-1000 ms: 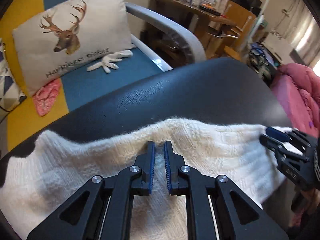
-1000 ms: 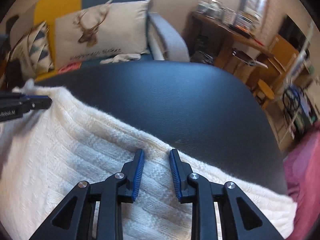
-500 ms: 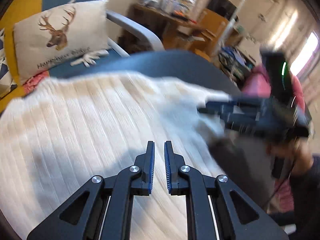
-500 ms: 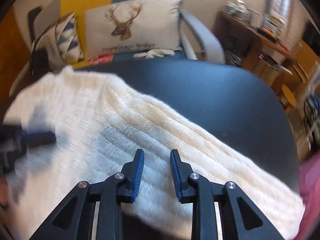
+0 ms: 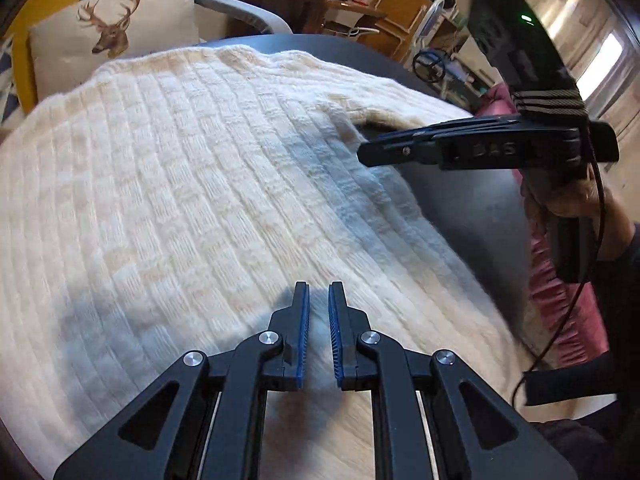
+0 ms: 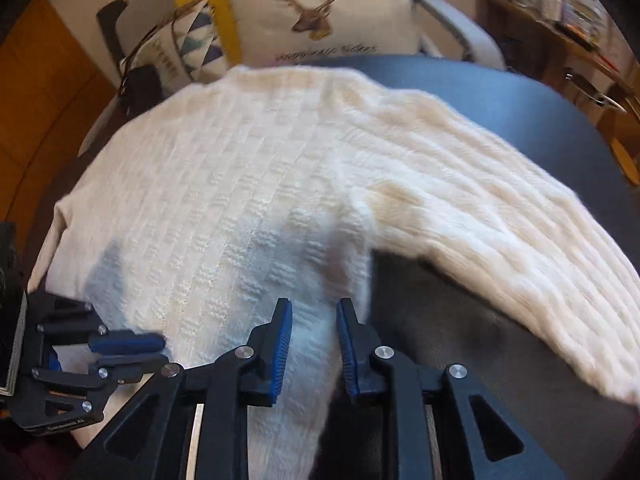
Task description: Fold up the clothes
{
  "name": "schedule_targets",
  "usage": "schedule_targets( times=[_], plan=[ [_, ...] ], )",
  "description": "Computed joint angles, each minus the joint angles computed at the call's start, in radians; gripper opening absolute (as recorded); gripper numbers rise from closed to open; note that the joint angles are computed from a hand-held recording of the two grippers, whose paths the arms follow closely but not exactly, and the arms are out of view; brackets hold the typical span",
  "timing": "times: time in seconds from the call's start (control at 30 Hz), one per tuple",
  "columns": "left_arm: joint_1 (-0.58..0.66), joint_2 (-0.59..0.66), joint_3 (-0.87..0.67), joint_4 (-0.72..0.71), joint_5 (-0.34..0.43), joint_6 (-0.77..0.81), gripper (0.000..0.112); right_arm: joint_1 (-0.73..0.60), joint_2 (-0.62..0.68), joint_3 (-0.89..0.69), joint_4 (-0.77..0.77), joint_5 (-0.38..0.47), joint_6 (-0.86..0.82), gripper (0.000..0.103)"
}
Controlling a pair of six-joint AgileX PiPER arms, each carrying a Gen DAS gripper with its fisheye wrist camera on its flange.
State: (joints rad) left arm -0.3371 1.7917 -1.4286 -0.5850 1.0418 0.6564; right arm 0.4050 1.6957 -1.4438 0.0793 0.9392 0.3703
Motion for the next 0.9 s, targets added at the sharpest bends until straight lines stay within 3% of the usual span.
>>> schedule_targets(
  times=[0.07,0.1,0.17,0.2,0.3,0.4,0.47,0.53,0.6,0.67,0.77,0.9],
  plan=[
    [0.015,-0.04,0.063,-0.02,-0.026,0.012,0.01,0.022,-0.067,0.069,0.058,-0.071,-0.01,0.026],
    [0.016,-0.061,0.096,-0.024,-0.043,0.021,0.01,0.04,-0.069,0.094,0.054,-0.067,-0.007,0.026],
    [0.021,-0.091,0.139,-0.032,-0.068,0.027,0.01,0.096,-0.069,0.15,0.003,-0.074,0.045,0.026],
    [0.024,-0.1,0.147,-0.036,-0.075,0.023,0.01,0.12,-0.093,0.199,-0.028,-0.127,0.085,0.026],
    [0.035,-0.125,0.168,-0.048,-0.092,0.01,0.01,0.072,-0.197,0.334,0.07,-0.245,0.099,0.026],
    [0.069,-0.168,0.202,-0.027,-0.138,0.008,0.013,0.013,-0.343,0.436,0.077,-0.292,0.177,0.026],
    [0.096,-0.186,0.22,-0.01,-0.165,0.007,0.019,-0.046,-0.447,0.463,-0.038,-0.243,0.288,0.026],
    [0.135,-0.181,0.234,-0.002,-0.17,0.003,0.019,-0.111,-0.479,0.435,-0.216,-0.127,0.379,0.026],
    [0.173,-0.173,0.246,0.006,-0.175,-0.003,0.019,-0.247,-0.46,0.376,-0.317,0.0,0.345,0.026],
    [0.223,-0.166,0.249,-0.018,-0.15,0.013,0.019,-0.41,-0.423,0.355,-0.35,0.042,0.253,0.026],
    [0.244,-0.178,0.229,-0.012,-0.131,-0.001,0.019,-0.501,-0.299,0.362,-0.342,0.032,0.177,0.026],
    [0.27,-0.152,0.149,-0.038,-0.07,-0.019,0.019,-0.482,-0.261,0.321,-0.407,0.052,0.174,0.027]
  ],
)
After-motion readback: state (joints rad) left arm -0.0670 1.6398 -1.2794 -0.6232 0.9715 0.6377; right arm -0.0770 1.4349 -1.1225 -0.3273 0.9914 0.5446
